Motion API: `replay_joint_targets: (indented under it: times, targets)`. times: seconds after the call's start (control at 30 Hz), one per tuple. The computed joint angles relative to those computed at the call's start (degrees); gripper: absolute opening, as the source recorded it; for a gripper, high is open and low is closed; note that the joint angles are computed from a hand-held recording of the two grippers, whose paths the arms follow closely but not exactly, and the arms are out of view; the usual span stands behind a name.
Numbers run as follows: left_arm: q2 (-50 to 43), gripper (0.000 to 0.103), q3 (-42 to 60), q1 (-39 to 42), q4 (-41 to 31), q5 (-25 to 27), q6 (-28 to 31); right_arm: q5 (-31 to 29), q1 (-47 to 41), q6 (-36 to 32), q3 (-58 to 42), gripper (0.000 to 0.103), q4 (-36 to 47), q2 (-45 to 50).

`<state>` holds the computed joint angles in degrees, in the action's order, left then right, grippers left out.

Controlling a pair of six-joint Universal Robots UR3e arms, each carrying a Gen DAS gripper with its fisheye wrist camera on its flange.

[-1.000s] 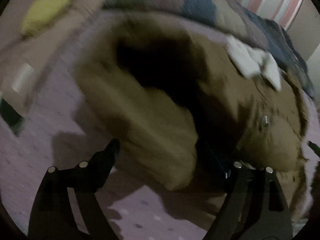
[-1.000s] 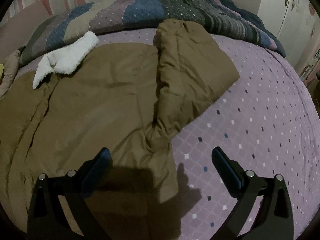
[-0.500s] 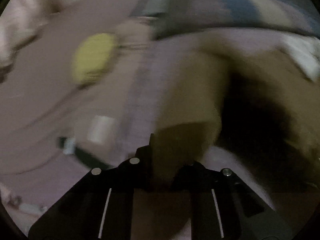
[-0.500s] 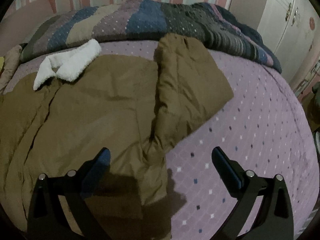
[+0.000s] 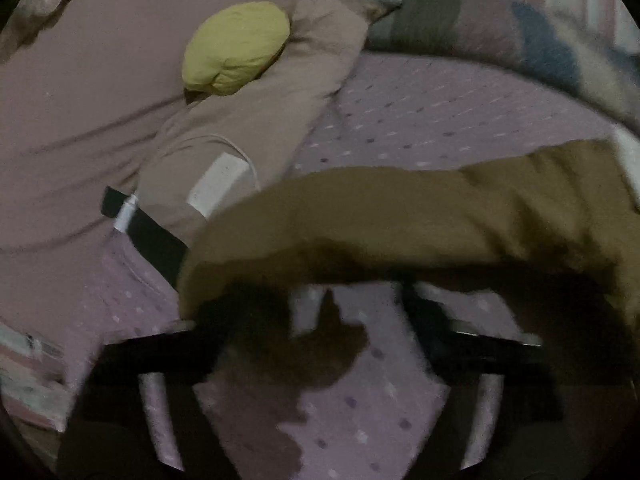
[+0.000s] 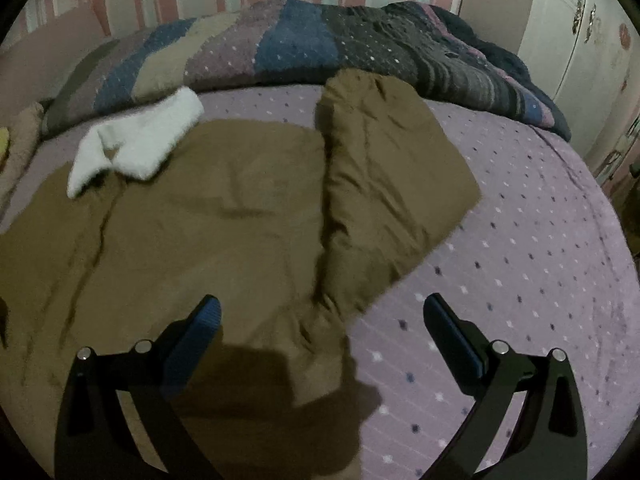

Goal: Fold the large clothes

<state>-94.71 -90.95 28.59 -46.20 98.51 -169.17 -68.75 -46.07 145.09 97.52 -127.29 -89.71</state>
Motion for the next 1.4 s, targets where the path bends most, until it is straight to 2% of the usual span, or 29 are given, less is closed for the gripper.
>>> replay_joint_targets:
  times: [0.03,0.13,0.23,0.4,0.47,0.53,0.6,0.63,0.67,0.77,0.83,0.93,1.07,1.13,1.23,1.4]
  targets:
    - [4.07,0.097,-4.72,0.33,1.92,-2.28,0.21,0.28,-0.91,-0.74,0.67,0.101,0.65,-0.50]
    - [10.88,0.097,-11.45,-1.47,2.41,-4.58,0.68,1.44,-3.90,-2.94,1.71,0.101,5.21,-1.02]
    - [15.66,0.098,-16.17,-1.72,1.15,-8.00,0.89,0.16,-4.73,-4.70,4.60,0.101,4.84,-1.08]
    - [21.84,0.098,-23.55,-7.78,1.03,-6.22,2.48,-1.21,-4.85,-7.34,7.18,0.101,8.21,-0.31]
    - [20.30,0.098,-23.35,-11.21,0.06,-4.43,2.03,-2.74,-4.29,-8.18,7.19,0.101,9.94,1.34]
    - [16.78,0.098,-22.70,-15.16,1.36,-2.25,0.34,-1.13,-5.92,-8.40,6.96,0.101,12.47,2.40]
    - [16.58,0.098,-22.42,-17.74,1.02,-1.28,-0.64,1.53,-7.84,-9.63,7.52,0.088,14.19,1.77]
    - [16.88,0.098,-22.35,-18.86,0.65,-0.97,-0.95,3.81,-8.90,-12.05,8.25,0.053,15.57,0.09]
    - [16.64,0.098,-21.94,-19.85,0.52,-0.52,-1.32,4.87,-9.20,-13.36,8.06,0.030,17.15,-0.74]
    - [15.13,0.098,-19.81,-22.75,-0.19,1.25,-2.70,4.54,-7.69,-13.17,8.42,0.008,14.69,-3.89]
    - [13.73,0.098,-18.09,-24.35,-0.48,2.26,-4.17,6.44,-8.46,-12.34,6.70,0.006,14.48,-4.79]
    - [17.04,0.098,-18.25,-23.13,-2.60,0.28,-4.09,9.30,-9.11,-10.37,1.69,0.006,13.36,-5.01]
    - [16.67,0.098,-18.02,-23.61,-2.60,0.84,-4.42,6.01,-5.51,-7.21,-4.82,0.006,5.89,-1.66]
    - [17.89,0.098,-19.09,-22.19,-3.67,-0.94,-3.91,3.33,-3.59,-4.91,-6.44,0.006,2.10,0.45]
    - [20.35,0.098,-21.50,-19.35,-5.57,-7.28,-2.50,-2.04,-0.91,-2.06,-9.20,0.006,-0.91,4.79]
    - [21.79,0.097,-24.06,-16.84,-7.52,-23.06,-4.70,-2.21,-1.68,-2.76,-2.20,0.007,-2.78,0.74]
